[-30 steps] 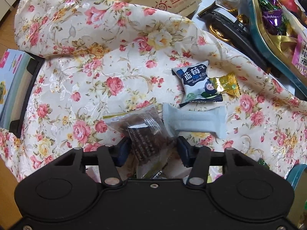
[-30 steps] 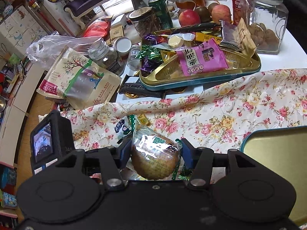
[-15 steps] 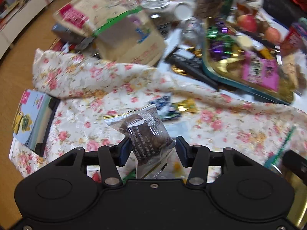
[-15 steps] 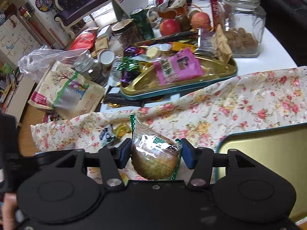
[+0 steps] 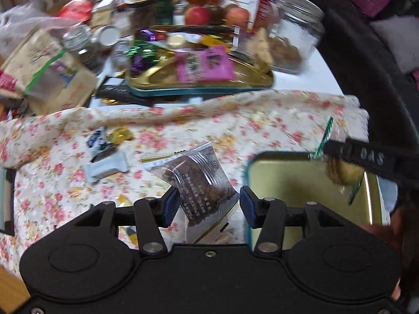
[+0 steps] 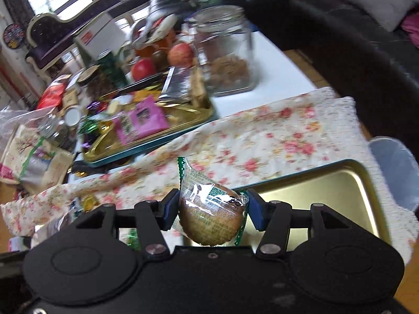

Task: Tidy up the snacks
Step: 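Carry both snacks over the gold tray and open both tools to drop them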

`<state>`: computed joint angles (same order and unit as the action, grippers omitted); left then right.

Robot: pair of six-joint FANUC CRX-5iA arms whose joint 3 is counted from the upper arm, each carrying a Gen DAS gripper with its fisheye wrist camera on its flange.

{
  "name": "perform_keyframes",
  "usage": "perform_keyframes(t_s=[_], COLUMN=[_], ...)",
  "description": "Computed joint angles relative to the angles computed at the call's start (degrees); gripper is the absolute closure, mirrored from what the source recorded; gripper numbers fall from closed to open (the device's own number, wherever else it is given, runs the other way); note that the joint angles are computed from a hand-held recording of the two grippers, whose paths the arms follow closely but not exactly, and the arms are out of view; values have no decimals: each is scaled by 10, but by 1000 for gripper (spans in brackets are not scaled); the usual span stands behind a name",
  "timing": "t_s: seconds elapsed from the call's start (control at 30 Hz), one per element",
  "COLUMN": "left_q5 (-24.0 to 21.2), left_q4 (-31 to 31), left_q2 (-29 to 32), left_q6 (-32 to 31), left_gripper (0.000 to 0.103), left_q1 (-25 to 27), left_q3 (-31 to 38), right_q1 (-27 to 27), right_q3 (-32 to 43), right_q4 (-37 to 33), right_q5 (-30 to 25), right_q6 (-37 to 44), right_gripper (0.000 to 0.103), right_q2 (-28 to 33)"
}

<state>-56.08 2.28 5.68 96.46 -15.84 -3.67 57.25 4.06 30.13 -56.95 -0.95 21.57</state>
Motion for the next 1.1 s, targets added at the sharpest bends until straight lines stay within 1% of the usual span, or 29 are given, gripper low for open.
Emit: perform_keyframes(t_s=[0.2, 0.33, 0.5, 0.8, 1.03, 1.07, 1.1], left_q5=[-18, -39, -62, -84, -79, -79, -80], left_q4=[-18, -37, -58, -61, -63, -61, -60], left_q2=[22, 40, 63, 86, 84, 84, 84], left_q6=[-14, -11, -2, -4, -8, -9, -10], left_gripper=[47, 47, 47, 45, 45, 45, 45], left_q1=[-50, -80, -108, -122, -123, -123, -123], left_q3=[11, 22, 36, 58, 58, 58, 59], right_q1=[-16, -23, -29, -39, -45, -45, -45], right_q3=[-40, -47, -56, -51, -31, -30, -31], right_q4=[-15, -46, -80, -106, -131, -133, -132], right_q5=[-33, -60, -65, -65, -76, -76, -76], right_q6=[-30, -12, 7, 17, 29, 29, 27], right_gripper=[46, 46, 46, 46, 44, 44, 47], right_q2=[-27, -34, -36, -34, -27, -27, -27])
